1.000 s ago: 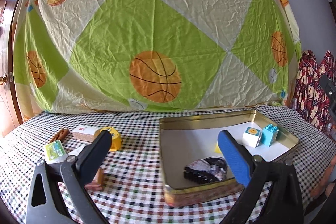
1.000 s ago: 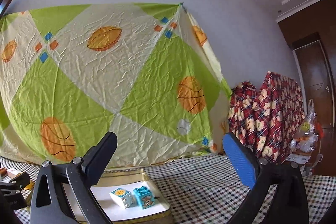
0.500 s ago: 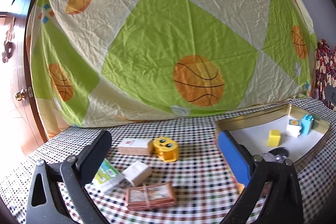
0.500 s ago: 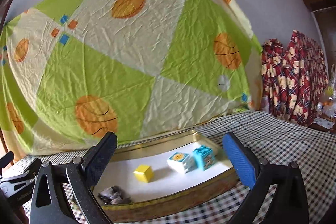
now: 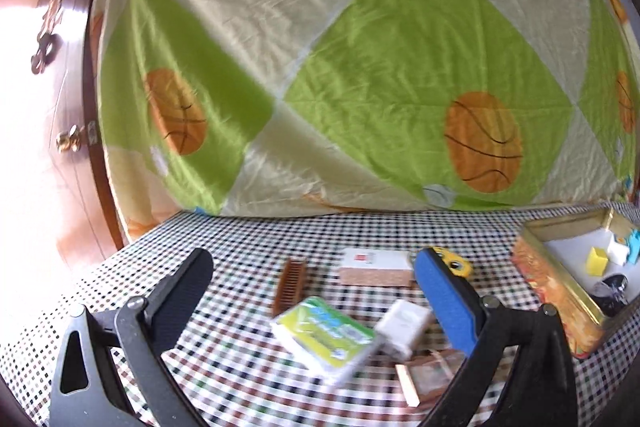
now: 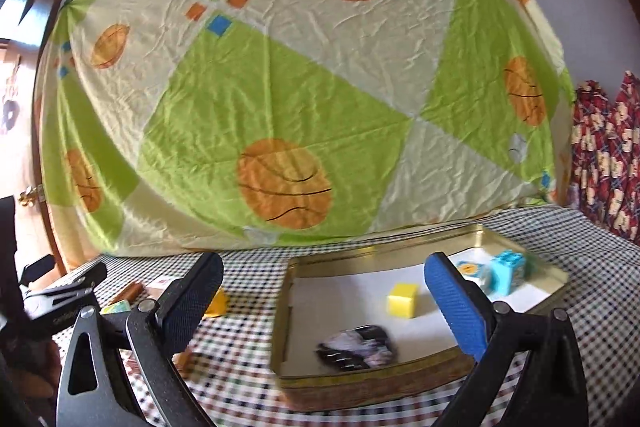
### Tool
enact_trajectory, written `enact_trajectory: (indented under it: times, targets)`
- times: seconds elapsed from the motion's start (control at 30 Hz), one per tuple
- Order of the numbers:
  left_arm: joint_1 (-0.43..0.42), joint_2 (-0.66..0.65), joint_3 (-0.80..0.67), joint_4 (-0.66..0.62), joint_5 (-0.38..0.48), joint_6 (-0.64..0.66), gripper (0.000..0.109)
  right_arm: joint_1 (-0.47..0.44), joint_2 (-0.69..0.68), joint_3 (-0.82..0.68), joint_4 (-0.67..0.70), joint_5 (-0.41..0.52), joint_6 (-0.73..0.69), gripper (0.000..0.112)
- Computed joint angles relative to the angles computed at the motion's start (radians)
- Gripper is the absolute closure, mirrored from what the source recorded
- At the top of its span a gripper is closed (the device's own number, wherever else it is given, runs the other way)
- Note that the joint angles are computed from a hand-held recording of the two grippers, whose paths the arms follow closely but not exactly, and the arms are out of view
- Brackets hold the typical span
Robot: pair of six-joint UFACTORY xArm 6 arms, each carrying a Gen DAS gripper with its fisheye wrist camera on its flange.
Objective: Organize rigid objects
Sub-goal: 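Move both open tools from the tin toward the objects on the checkered cloth, then grasp the string-tied wooden picture frame with the right tool while the left tool grasps the green toothpick box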
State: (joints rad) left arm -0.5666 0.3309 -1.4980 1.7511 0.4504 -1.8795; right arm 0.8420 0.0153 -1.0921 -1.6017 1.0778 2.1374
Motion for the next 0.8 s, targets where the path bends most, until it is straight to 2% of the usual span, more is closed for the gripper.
enact_trajectory:
  times: [0.17,0.3,0.37,0.53,0.67,0.8]
  targets:
    - [0.063,0.008,-0.002,-0.036,0.021,-0.019,0.006,-0.036,0.112,-0.136,0.041,-0.168,-0.141,0.01]
    - [0.096,0.025,-0.017,-0.094,0.014,0.014,0.006,-0.045,0.192,-0.234,0.075,-0.256,-0.246,0.01]
    - [0.106,0.035,-0.027,-0.138,0.001,0.051,0.006,-0.052,0.249,-0.307,0.167,-0.302,-0.364,0.01]
    - [0.141,0.07,-0.059,-0.287,-0.095,0.207,0.006,-0.072,0.383,-0.471,0.472,-0.381,-0.652,0.01]
    - [0.156,0.098,-0.072,-0.51,-0.137,0.414,0.006,-0.068,0.512,-0.64,0.719,-0.318,-0.885,0.01]
    - [0.153,0.108,-0.073,-0.639,-0.137,0.541,0.006,-0.073,0.606,-0.763,0.876,-0.279,-1.004,0.01]
